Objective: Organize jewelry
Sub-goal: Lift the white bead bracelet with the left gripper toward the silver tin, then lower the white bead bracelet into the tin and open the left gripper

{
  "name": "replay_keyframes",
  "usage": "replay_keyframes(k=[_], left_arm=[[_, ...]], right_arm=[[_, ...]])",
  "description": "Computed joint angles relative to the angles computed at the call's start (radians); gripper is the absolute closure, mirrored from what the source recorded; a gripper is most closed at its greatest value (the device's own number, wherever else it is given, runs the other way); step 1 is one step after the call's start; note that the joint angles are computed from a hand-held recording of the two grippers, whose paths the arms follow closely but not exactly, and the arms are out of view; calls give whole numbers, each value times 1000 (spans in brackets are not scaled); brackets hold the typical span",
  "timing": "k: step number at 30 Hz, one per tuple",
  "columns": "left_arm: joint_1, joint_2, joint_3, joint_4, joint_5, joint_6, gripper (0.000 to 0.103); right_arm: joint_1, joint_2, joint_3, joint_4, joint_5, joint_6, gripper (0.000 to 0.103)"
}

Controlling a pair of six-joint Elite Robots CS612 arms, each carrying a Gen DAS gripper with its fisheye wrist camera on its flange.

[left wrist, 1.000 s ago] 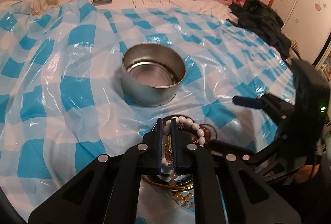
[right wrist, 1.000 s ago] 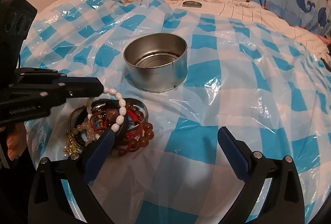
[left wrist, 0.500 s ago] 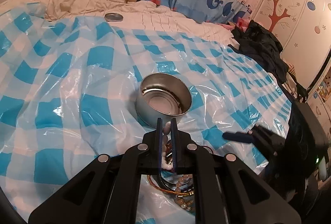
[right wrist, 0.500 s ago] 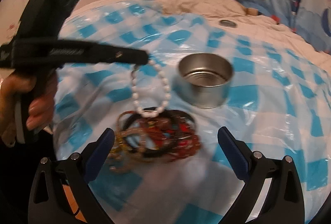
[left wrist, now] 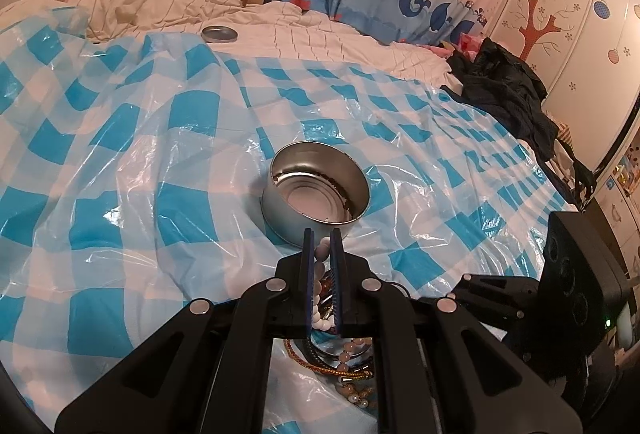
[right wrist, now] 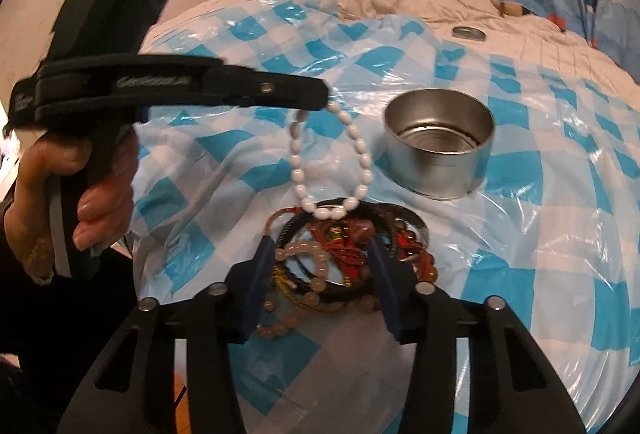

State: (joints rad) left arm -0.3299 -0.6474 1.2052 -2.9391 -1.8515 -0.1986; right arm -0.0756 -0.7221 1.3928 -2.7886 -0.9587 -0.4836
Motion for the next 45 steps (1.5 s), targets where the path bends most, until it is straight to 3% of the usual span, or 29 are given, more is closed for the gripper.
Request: replay_keyframes(k=[3,5,6,12,17,21,30,34,35,37,39,41,45], left_arm=[[0,0,0,-1,0,1,96],[0,-1,2,-2,0,3,96],[0,-1,2,-2,0,2,96],[-2,-3,3,-3,5,6,96],[-1,-6,4,-18,6,2,96],[-2,-7,3,-28,2,4,96],[-8,-1,-22,-32,-5,13,96],[-7,2,-36,19,31,28,96],[-5,5,-43,44,48,22,94],[0,16,-62,107,50,12,82],[3,33,-80,155,54,-4,58],[-1,50,-101,200,55,17,57],[-27,72,-127,268,164,100,56]], right_arm=[[7,3,-8,37,-30,-26,74],[11,6,-10,41,-45,-31,91],[12,7,-10,44,-45,-37,94],[1,2,4,-16,-3,-10,95],[-25,0,31,-208,107,86,95],[-40,1,36,-297,171,144,94],[-46,11,11,-308,115,237,94],[-47,11,10,-293,97,244,94],[-47,11,10,-290,95,245,94],[-46,10,10,-280,86,243,94],[-46,10,10,-273,76,245,94],[-47,11,9,-274,75,255,94],[-50,11,9,-283,79,268,94]])
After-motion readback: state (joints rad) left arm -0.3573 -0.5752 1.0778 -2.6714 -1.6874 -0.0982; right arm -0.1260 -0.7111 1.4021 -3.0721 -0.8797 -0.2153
